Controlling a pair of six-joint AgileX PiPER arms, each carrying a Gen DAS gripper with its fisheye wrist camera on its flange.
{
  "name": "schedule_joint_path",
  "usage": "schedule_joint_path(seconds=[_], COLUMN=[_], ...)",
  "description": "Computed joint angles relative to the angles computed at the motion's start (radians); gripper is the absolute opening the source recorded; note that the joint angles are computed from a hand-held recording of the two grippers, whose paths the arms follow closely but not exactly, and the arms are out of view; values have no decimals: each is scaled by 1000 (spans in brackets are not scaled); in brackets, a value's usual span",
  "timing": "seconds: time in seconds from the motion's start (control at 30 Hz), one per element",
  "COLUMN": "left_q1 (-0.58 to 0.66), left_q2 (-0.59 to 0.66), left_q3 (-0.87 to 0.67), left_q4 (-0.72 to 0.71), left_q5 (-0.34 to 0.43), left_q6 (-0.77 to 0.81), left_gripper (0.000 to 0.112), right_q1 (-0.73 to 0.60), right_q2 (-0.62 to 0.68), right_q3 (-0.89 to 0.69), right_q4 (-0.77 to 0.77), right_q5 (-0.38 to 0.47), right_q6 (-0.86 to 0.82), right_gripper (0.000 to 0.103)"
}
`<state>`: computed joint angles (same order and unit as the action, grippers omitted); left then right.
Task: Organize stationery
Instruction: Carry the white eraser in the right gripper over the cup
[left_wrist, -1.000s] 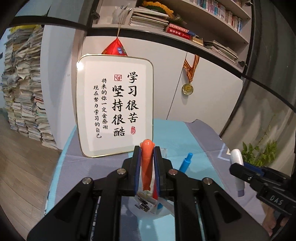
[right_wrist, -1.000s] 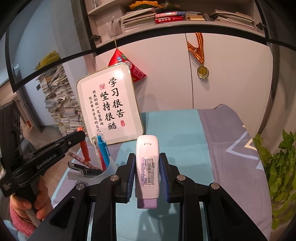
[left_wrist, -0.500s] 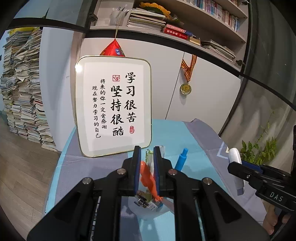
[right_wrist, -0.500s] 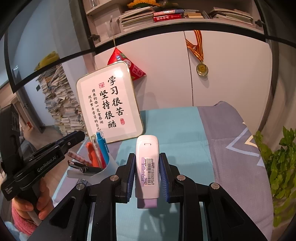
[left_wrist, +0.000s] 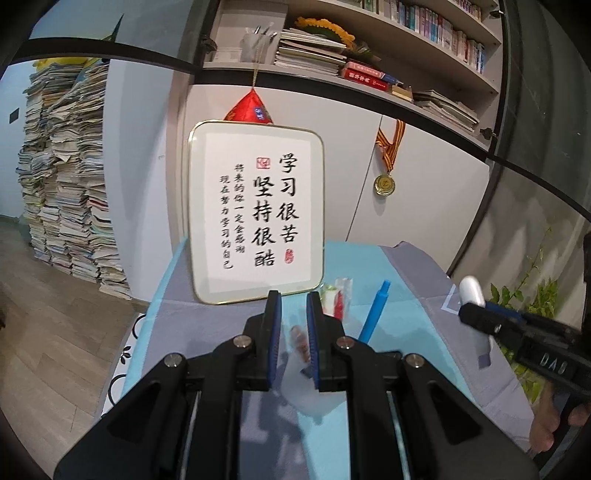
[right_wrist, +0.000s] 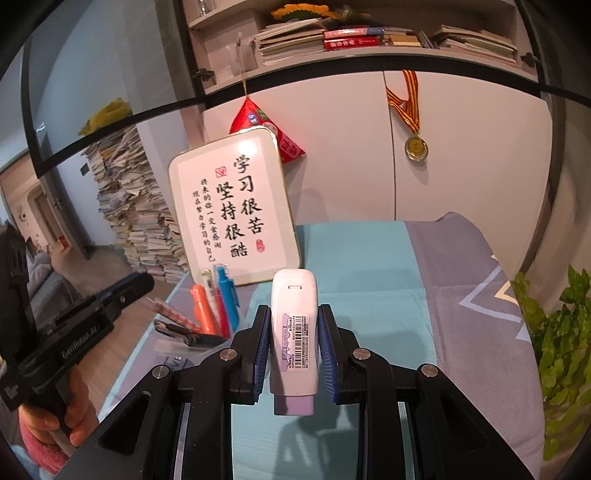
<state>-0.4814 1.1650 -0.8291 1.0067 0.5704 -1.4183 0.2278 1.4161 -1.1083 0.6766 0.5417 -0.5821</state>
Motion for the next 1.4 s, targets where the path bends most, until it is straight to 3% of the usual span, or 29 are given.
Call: schedule_joint_path(seconds=[0.33, 0.87, 1.03, 1.4], left_q1=[-14, 92, 76, 107], left_q2=[-80, -56, -46, -28], left_q3=[128, 220, 234, 244], left_q4=[23, 31, 107, 118], left_q5=[22, -159, -154, -195], left_q6=[-80, -102, -174, -187], left_gripper=[14, 18, 18, 18], right_q1=[108, 275, 282, 291], right_q2=[-3, 120, 157, 208], right_q3=[-84, -200, -221, -241], right_q4=[-57, -285, -293, -312], right_q5=[-11, -59, -62, -59], right_q6=[69, 309, 325, 339], right_gripper=[26, 26, 26, 26])
